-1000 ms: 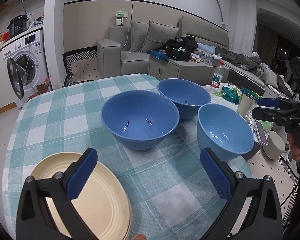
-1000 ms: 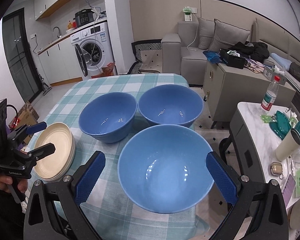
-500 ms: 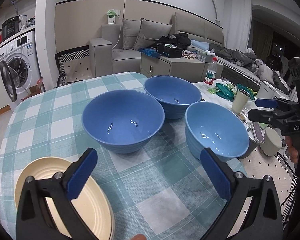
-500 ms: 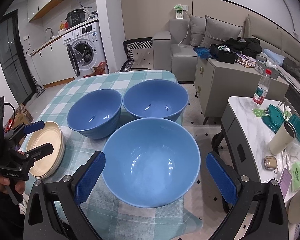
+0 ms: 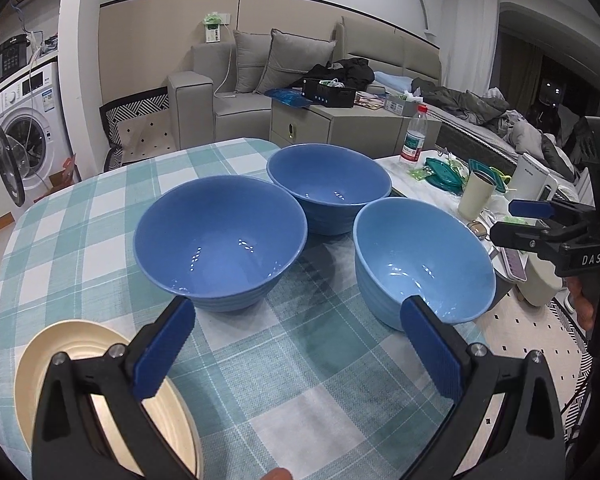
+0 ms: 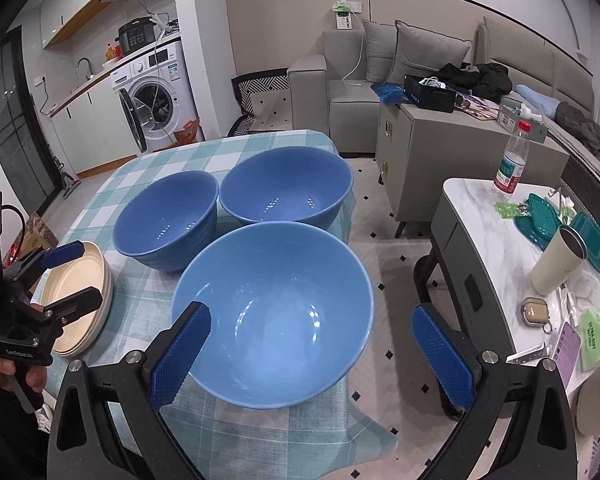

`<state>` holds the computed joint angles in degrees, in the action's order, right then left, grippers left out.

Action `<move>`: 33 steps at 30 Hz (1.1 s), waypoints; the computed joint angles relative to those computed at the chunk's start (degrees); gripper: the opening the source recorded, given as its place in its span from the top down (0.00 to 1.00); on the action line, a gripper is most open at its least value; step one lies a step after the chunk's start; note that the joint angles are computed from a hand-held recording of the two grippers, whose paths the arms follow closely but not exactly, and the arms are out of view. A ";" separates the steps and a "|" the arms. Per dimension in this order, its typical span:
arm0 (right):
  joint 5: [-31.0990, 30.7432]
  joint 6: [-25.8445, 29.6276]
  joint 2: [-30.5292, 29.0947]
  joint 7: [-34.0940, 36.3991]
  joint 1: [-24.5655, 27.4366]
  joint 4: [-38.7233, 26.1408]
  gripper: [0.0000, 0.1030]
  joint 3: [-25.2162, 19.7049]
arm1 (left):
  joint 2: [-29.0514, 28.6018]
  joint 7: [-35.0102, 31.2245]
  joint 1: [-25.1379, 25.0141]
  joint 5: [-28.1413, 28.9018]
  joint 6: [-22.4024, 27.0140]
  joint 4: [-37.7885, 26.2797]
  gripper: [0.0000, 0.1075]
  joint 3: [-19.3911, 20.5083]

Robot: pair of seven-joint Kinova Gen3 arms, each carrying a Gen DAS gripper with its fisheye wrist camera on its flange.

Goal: Organize plates and bowls
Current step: 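Move both grippers to the rim of the large light blue bowl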

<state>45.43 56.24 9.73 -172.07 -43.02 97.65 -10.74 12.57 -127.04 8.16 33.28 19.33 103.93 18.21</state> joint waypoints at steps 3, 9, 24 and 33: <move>-0.29 -0.41 -0.10 -0.17 0.35 0.57 0.01 0.14 | 0.55 1.21 1.15 -1.17 0.14 -0.68 0.04 -0.38; -1.03 -0.99 0.13 0.06 1.13 1.17 0.01 0.44 | 1.99 4.52 3.39 -4.66 0.60 -2.45 0.04 -0.85; -3.27 -3.69 0.46 1.91 3.07 2.60 0.01 1.33 | 5.06 11.13 6.94 -11.48 1.88 -5.79 0.04 -1.10; -4.45 -5.12 1.15 3.20 3.78 3.13 0.01 1.95 | 6.49 14.44 9.27 -15.39 2.43 -7.47 0.04 -1.63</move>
<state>40.98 51.12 10.88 -168.86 -39.24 100.79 -8.79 19.05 -112.60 17.43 17.89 21.76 96.46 16.58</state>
